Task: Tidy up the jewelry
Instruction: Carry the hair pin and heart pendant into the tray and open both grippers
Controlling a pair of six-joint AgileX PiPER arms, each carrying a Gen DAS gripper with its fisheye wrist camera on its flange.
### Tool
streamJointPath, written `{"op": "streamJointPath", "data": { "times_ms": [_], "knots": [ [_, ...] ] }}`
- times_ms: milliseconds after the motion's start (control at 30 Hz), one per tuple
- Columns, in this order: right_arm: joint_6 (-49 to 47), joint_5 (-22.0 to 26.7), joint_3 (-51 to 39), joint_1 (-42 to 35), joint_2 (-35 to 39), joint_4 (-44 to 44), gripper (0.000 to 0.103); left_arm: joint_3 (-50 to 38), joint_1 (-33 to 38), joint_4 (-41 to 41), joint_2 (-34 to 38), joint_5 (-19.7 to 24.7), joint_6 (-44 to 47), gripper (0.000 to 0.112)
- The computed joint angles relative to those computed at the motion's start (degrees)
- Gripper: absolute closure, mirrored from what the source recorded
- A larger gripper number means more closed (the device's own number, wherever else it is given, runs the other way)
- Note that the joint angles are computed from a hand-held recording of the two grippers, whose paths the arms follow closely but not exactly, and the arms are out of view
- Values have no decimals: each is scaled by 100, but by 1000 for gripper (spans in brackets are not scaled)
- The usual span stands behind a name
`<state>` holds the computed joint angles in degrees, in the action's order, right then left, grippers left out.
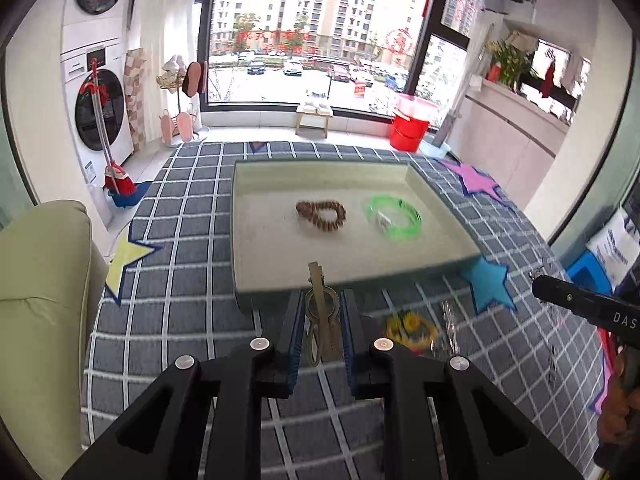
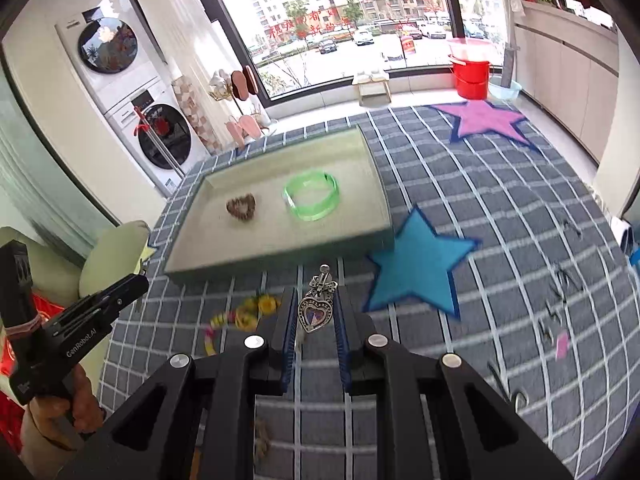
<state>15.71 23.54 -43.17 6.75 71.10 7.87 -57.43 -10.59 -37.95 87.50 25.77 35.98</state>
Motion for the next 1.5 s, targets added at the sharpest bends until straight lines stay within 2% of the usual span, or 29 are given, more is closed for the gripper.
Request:
{"op": "streamJointPath", "data": {
  "times_ms": [167,367,533,733,933,1267,1500],
  "knots": [
    [-652,55,-719,-169,684,396,83,-603,-40,263,497,4,-402,80],
    [-964,143,-1557,-228,1572,419,83,-1472,-156,921,1183,116,-1053,80],
    [-1400,453,-2259,-386,2374,849,83,-2112,-279,1455,1744,281,-1431,80],
    [-1494,833,-2821,-437,3095,844,84,-2726,-368,1869,2336,610,-1722,80],
    [-1609,1112,-3073,-523,3534,901,84,-3330,-479,2341,2861,959,-2118,80],
    [-1240,995,-3510,-559,3987,588,84,-4289,-642,3064,3606,1400,-2885,80],
    [-876,854,-3586,-452,4051,67,83,-4376,-706,3302,3686,1346,-3124,80]
  ]
}}
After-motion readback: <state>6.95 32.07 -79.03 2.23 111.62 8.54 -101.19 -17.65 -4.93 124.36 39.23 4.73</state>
